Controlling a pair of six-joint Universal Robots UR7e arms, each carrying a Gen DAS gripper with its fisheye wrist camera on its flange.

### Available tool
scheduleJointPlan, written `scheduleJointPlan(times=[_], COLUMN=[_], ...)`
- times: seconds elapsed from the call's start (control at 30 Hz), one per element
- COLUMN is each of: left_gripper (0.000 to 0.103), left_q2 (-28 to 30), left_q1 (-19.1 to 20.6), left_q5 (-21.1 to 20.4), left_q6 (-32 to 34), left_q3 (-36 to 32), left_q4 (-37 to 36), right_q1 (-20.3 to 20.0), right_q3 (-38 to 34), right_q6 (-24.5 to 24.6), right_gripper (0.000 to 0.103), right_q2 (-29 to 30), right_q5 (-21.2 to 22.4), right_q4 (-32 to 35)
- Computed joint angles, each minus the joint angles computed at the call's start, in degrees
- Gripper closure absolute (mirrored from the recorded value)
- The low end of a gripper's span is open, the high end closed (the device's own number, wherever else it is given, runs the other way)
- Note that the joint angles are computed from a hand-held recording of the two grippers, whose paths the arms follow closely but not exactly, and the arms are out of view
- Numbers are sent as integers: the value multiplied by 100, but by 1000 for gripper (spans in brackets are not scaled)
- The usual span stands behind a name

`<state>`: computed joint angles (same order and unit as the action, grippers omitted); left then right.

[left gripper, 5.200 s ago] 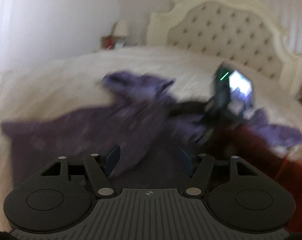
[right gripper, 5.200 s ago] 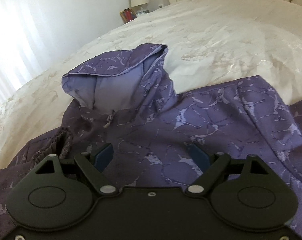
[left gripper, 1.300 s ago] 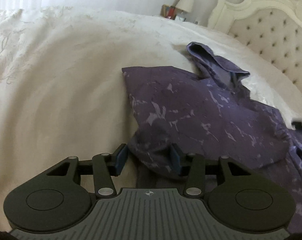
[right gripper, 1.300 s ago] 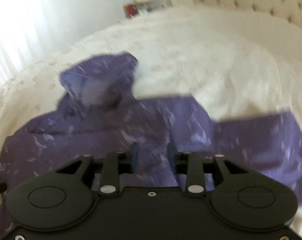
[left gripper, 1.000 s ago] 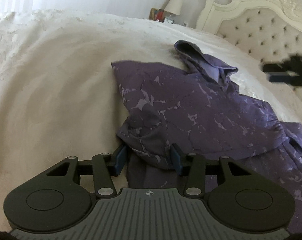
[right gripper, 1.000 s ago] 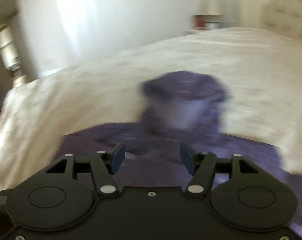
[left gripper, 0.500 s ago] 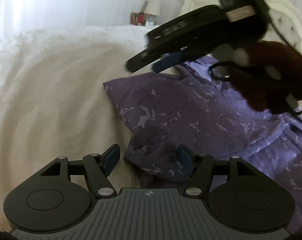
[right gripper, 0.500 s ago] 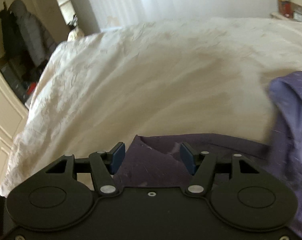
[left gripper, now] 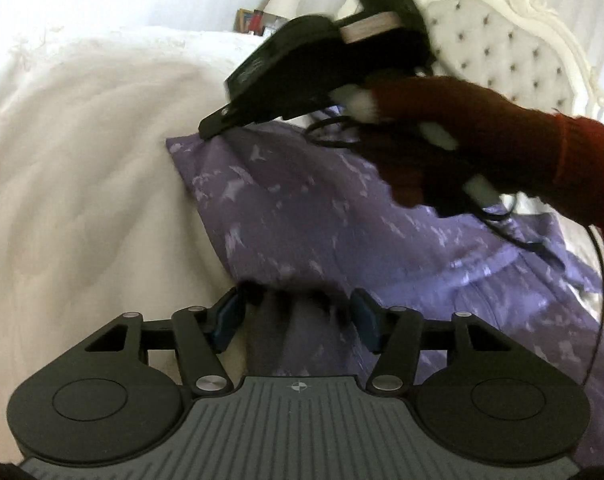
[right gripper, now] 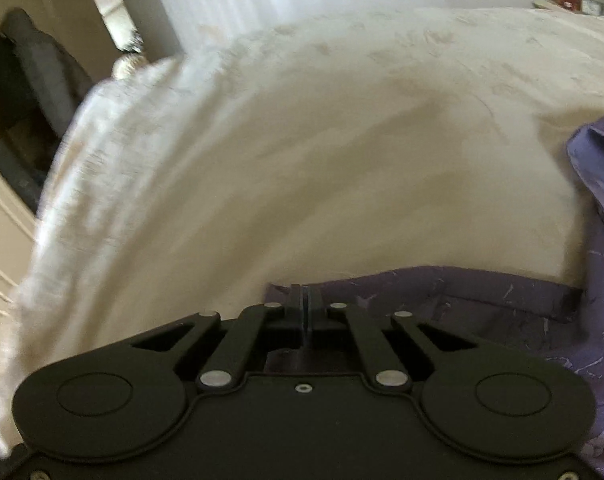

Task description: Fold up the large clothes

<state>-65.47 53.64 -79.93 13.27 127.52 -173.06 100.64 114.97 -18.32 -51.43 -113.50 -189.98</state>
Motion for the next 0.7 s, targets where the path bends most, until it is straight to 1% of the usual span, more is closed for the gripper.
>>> scheduleJointPlan(times=[0.03, 0.07, 0.1, 0.13, 0.17, 0.2, 0.23, 0.3, 0.37, 0.4, 0.43, 0.47, 0.5, 0.57, 0.63, 0.7], left_gripper=[48, 48, 48, 48, 48, 47, 47, 45, 40, 35, 30, 28, 25, 24, 23, 23], left_q2=[-40, -91, -147, -239, -325, -419, -472, -504, -472, -403, -292, -158, -3, 396, 761, 1036], left_q1=[10, -16, -65, -113, -193, -303, -433, -631, -800, -876, -949, -1004, -1044, -1095, -1108, -1042], left_q5=[-19, 56, 156, 247, 365, 526, 689, 961, 1118, 1146, 1165, 1168, 1152, 1153, 1323, 1567], left_q6=[-68, -98, -89, -63, -42, -16, 22, 167, 356, 410, 450, 476, 482, 456, 360, 159], left_q3=[-1, 36, 94, 152, 231, 319, 386, 434, 412, 346, 251, 149, 51, -155, -363, -562], left_q4=[136, 175, 157, 149, 74, -42, -177, -438, -708, -766, -796, -833, -896, -1087, -1096, -876], right_q1=[24, 43, 39, 11, -51, -87, -109, -96, -111, -130, -140, -127, -119, -156, -216, -270], right_q3=[-20, 3, 84, 202, 407, 592, 793, 1169, 1615, 1812, 1999, 2197, 2345, 2631, 2836, 2916], right_q6=[-45, -64, -20, 58, 107, 113, 89, 80, 133, 146, 117, 59, 34, 177, 303, 373], right_gripper=[89, 86, 79, 59, 49, 37, 35, 35, 35, 35, 35, 35, 35, 35, 35, 35], right_q2=[69, 121, 104, 29, -134, -253, -381, -666, -1046, -1207, -1349, -1496, -1607, -1841, -1955, -1926], right_q5=[-142, -209, -156, 48, 332, 517, 633, 571, 367, 248, 73, -171, -402, -771, -1051, -1498], right_q4=[-64, -204, -398, -584, -820, -1113, -1449, -1946, -2272, -2417, -2572, -2705, -2763, -2689, -2611, -2503])
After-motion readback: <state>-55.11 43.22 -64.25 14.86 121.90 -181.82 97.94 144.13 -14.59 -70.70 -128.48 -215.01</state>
